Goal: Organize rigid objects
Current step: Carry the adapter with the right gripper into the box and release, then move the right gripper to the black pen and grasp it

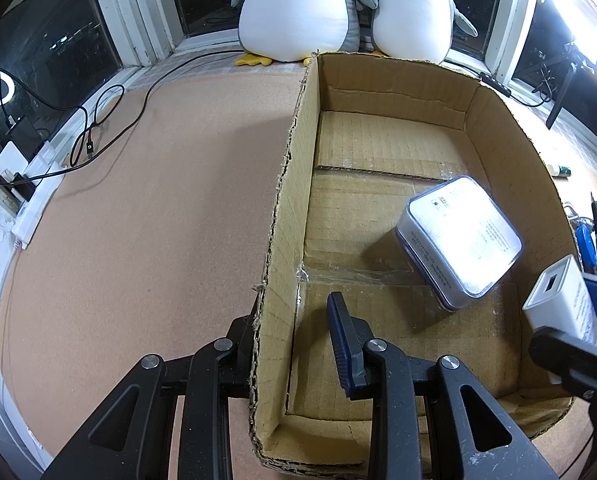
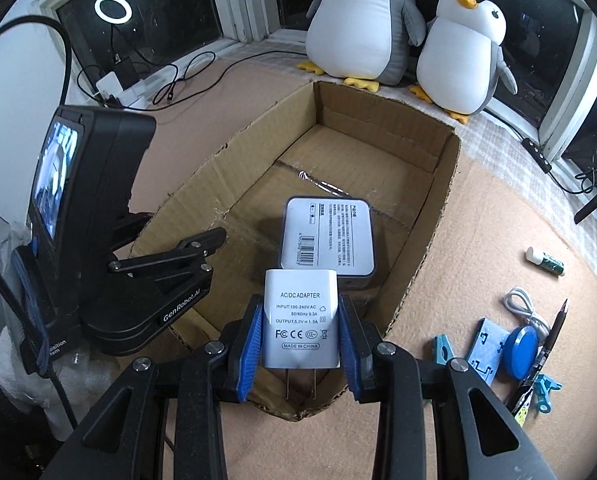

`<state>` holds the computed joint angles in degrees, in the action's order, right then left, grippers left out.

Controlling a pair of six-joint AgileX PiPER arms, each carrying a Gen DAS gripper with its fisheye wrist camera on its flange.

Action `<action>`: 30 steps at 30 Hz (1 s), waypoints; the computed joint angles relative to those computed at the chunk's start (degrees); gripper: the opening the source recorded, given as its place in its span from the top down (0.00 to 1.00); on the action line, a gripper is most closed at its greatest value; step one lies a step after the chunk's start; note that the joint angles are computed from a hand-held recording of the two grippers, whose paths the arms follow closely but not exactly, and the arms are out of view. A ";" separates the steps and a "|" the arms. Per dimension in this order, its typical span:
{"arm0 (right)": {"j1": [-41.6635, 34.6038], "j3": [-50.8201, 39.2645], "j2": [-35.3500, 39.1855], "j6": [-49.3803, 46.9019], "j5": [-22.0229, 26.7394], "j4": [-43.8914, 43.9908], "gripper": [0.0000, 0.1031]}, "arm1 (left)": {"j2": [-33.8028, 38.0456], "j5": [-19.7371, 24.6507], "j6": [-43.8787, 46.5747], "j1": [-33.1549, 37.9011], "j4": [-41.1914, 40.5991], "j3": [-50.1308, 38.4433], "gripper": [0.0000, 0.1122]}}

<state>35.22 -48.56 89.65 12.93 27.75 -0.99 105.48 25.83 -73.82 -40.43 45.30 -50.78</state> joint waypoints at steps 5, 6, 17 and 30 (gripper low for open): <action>0.12 0.02 0.21 -0.69 0.05 0.78 0.69 | -0.06 0.00 -0.01 0.10 -0.08 0.01 0.73; 0.15 -0.07 0.28 -0.75 0.05 0.77 0.69 | -0.06 0.00 -0.01 0.10 -0.08 0.01 0.73; -0.64 0.91 -1.50 0.43 -0.32 0.42 0.50 | -0.02 0.10 -0.39 0.06 0.29 0.03 0.73; -11.02 8.84 -12.41 -9.56 0.52 11.52 0.50 | 0.06 0.25 -0.37 -0.04 0.19 -0.13 0.73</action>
